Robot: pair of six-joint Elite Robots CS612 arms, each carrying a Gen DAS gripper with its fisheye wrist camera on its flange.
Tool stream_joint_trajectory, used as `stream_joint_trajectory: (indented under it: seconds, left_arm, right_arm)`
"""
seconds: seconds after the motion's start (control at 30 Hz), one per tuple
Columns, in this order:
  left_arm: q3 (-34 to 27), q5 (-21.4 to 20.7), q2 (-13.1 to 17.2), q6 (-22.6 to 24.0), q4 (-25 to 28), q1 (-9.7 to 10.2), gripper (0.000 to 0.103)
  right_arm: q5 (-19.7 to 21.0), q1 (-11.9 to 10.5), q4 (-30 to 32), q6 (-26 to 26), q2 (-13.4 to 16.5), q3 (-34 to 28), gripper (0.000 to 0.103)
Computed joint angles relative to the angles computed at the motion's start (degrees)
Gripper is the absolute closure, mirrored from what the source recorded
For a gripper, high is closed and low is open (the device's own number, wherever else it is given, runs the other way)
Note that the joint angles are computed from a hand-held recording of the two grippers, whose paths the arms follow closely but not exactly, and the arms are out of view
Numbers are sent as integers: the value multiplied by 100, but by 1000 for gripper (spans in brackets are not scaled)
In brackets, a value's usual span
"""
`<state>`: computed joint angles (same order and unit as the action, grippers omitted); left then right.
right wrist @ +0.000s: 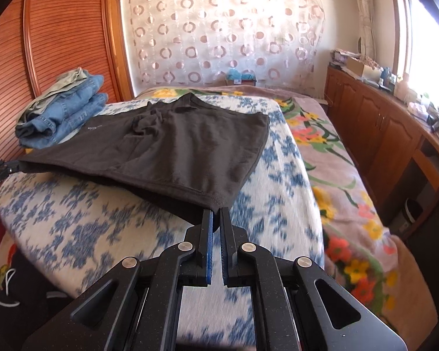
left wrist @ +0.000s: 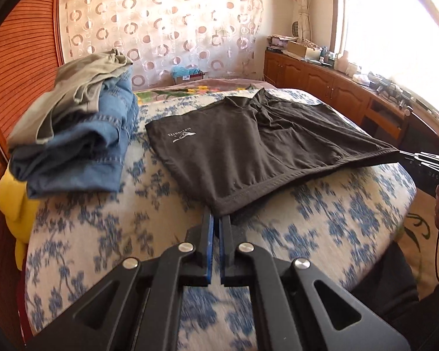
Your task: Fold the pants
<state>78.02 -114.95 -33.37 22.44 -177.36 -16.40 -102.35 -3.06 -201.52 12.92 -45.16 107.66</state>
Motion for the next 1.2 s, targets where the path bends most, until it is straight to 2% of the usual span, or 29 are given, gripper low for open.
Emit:
stream_joint_trajectory:
  seconds: [0.37,0.67,0.87,1.0,1.2]
  left_arm:
    - [417,-221,-195,-117,-147,125,103]
    - [457,-178,-182,-99,18,141,103]
    - [487,-334,-253,-197,16,168,101]
    - [550,-337,-332,-133,-34,171,97]
    - [524,-328,-358,-130,-7,219,78]
  right_arm:
    - [62,135,-219,140,-223,420,101]
    - [195,116,-137,319,-257,566,101]
    - [304,98,-162,364,-267,570,101]
    - [314,95,-126,354,-292,576,101]
    - [254,102,-174,352,-313,609,101]
